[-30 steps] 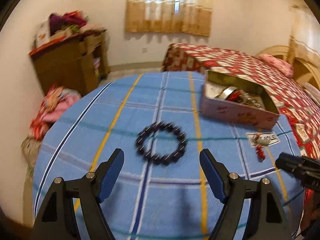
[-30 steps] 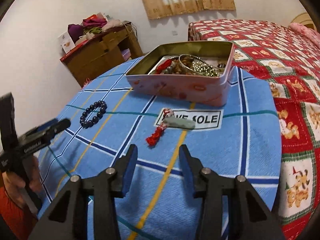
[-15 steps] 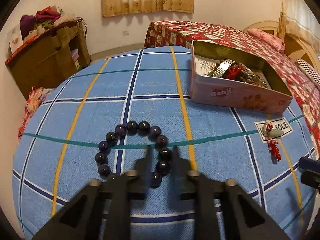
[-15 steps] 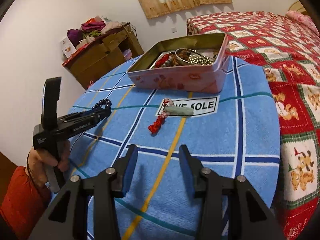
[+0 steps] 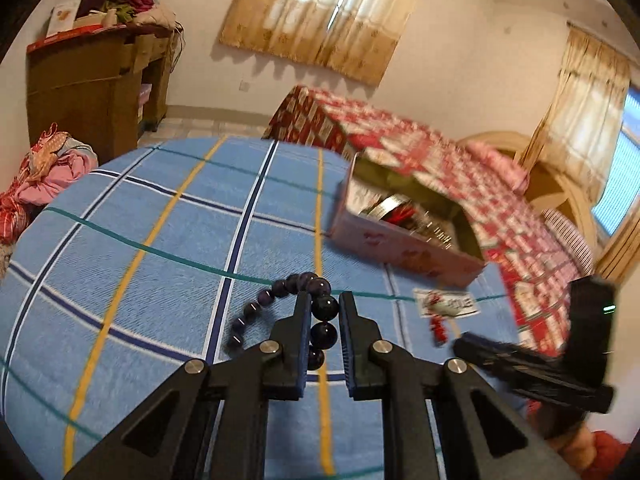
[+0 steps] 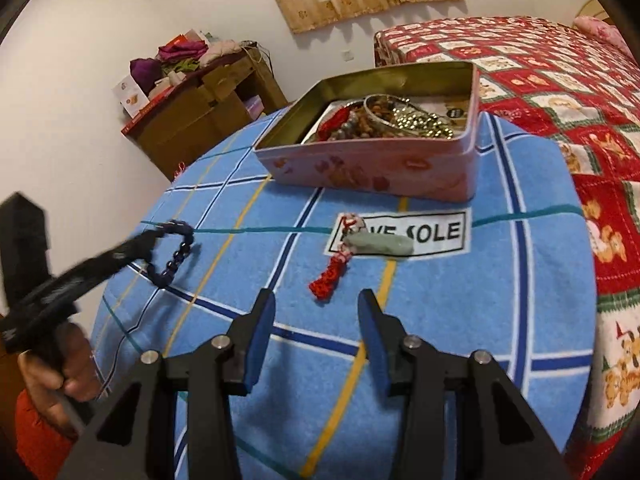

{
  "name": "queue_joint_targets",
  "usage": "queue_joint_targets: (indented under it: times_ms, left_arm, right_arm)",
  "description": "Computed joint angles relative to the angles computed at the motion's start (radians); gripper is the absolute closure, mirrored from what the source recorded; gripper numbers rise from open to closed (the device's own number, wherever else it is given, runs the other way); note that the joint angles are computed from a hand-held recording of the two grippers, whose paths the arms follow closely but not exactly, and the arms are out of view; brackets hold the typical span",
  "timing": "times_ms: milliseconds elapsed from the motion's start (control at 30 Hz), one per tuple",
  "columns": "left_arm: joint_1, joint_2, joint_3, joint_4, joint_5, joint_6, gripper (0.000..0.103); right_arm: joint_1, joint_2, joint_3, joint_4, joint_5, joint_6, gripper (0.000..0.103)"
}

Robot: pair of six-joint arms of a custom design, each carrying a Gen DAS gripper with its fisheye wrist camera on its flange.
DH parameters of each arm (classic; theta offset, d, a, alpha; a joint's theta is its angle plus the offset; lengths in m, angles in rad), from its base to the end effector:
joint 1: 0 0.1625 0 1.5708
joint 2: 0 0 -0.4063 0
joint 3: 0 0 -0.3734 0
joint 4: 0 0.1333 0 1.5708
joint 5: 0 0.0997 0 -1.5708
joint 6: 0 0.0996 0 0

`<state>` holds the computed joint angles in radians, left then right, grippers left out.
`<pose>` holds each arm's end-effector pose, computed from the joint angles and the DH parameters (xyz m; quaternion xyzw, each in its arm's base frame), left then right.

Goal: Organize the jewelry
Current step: 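Grasp the dark bead bracelet with the left gripper, then carry the bead bracelet into the tin and open the left gripper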

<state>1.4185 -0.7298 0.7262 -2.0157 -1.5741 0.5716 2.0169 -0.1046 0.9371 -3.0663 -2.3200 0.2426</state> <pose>0.0087 -0.8200 0.3882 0.3456 0.9117 -0.2178 0.0447 0.3951 -0.6744 -0.0674 -0.0291 -0.8875 0.4019 0.2234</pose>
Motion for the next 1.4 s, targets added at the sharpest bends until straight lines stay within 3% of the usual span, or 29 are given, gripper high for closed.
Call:
queue_joint_targets:
  times_ms: [333, 400, 467, 500, 600, 700, 833, 1067, 1400]
  left_arm:
    - [-0.002, -0.071, 0.081, -0.045, -0.086, -0.003, 0.09]
    - [-0.002, -0.077, 0.089, -0.049, -0.092, 0.0, 0.09]
    - [-0.003, -0.08, 0.093, -0.055, -0.095, -0.003, 0.09]
    - [-0.003, -0.081, 0.094, -0.057, -0.095, -0.004, 0.09]
    - [-0.007, -0.093, 0.115, -0.075, -0.082, 0.003, 0.09]
    - [-0.007, -0.105, 0.13, -0.082, -0.086, 0.005, 0.09]
    - [-0.004, -0.108, 0.132, -0.082, -0.084, 0.001, 0.09]
    - [-0.007, -0.115, 0.144, -0.088, -0.084, -0.002, 0.09]
    - [-0.027, -0.13, 0.165, -0.103, -0.096, 0.007, 0.09]
  right_arm:
    - [-0.009, 0.044, -0.129, 0.15, -0.027, 0.052, 0.06]
    - [-0.007, 0.067, -0.186, 0.206, -0.06, 0.059, 0.066]
    - [-0.004, 0.09, -0.237, 0.262, -0.111, 0.061, 0.089]
    - [-0.006, 0.088, -0.234, 0.263, -0.113, 0.062, 0.09]
    - [-0.015, 0.064, -0.193, 0.232, -0.074, 0.05, 0.091]
    - [-0.031, -0.008, -0.045, 0.084, 0.07, 0.046, 0.092]
    - [-0.015, -0.063, 0.069, -0.066, 0.131, 0.002, 0.092]
    - [0.021, -0.127, 0.169, -0.191, 0.155, -0.004, 0.092]
    - [0.052, -0.175, 0.176, -0.284, 0.176, -0.078, 0.092]
